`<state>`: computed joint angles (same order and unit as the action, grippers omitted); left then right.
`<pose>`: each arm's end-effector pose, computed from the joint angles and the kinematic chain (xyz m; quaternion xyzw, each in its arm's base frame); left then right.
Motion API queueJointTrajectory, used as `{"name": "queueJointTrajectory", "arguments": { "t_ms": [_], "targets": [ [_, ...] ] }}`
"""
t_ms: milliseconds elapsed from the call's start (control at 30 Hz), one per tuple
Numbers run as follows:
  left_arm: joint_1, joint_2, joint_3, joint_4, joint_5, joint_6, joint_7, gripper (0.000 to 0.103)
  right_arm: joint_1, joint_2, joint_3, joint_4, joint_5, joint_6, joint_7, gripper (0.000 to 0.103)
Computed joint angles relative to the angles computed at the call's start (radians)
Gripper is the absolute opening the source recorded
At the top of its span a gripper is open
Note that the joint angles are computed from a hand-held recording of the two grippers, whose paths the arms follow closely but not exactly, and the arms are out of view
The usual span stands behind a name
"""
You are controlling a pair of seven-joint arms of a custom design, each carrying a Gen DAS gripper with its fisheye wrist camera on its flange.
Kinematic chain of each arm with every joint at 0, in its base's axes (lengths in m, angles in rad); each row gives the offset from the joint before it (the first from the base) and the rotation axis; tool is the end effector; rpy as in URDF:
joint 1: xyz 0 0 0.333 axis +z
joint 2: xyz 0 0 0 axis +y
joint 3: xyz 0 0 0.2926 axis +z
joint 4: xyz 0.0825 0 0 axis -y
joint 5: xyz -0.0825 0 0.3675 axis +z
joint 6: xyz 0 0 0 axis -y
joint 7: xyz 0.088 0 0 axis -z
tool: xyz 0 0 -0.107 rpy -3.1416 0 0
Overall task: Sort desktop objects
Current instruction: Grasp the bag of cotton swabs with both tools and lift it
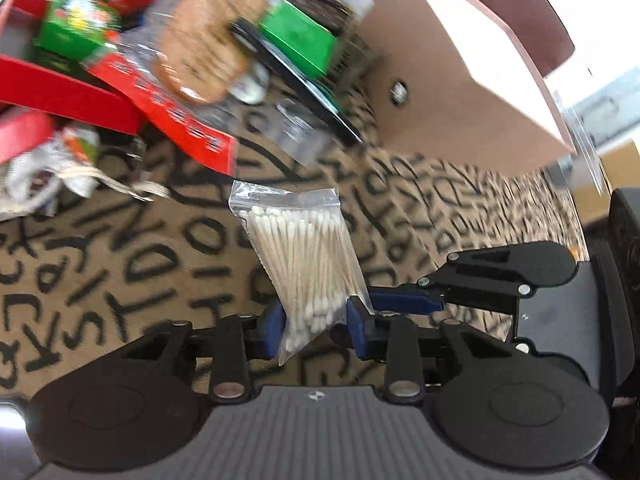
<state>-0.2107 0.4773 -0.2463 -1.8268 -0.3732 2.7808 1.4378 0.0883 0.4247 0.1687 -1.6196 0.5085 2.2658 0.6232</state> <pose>0.6073 -0.2624 0.3198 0.6956 -0.6621 0.2772 0.0286 0.6494 0.1691 0.3936 -0.9097 0.3199 0.0070 0.2648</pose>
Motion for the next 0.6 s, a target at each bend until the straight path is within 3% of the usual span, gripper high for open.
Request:
{"name": "queueJointTrajectory", "arguments": {
  "t_ms": [100,200,333,600],
  "targets": [
    [-0.016,0.006,0.014,0.015,0.028,-0.022,-0.006,0.038,-0.007,-0.036,-0.009,-0.051,0.006,0.009,0.003,0.025],
    [-0.027,0.014,0.031,0.036,0.052,-0.050,-0.035,0.051,-0.006,-0.054,-0.018,-0.075,0.010,0.022,0.023,0.027],
    [-0.035,0.008,0.057,0.037,0.078,-0.064,-0.098,0.059,-0.007,-0.039,-0.016,-0.060,0.017,0.037,0.020,0.046],
    [-0.017,0.045,0.050,0.083,0.088,-0.091,-0.149,0.059,0.002,-0.009,-0.003,-0.023,0.039,0.041,0.030,0.047]
  ]
}}
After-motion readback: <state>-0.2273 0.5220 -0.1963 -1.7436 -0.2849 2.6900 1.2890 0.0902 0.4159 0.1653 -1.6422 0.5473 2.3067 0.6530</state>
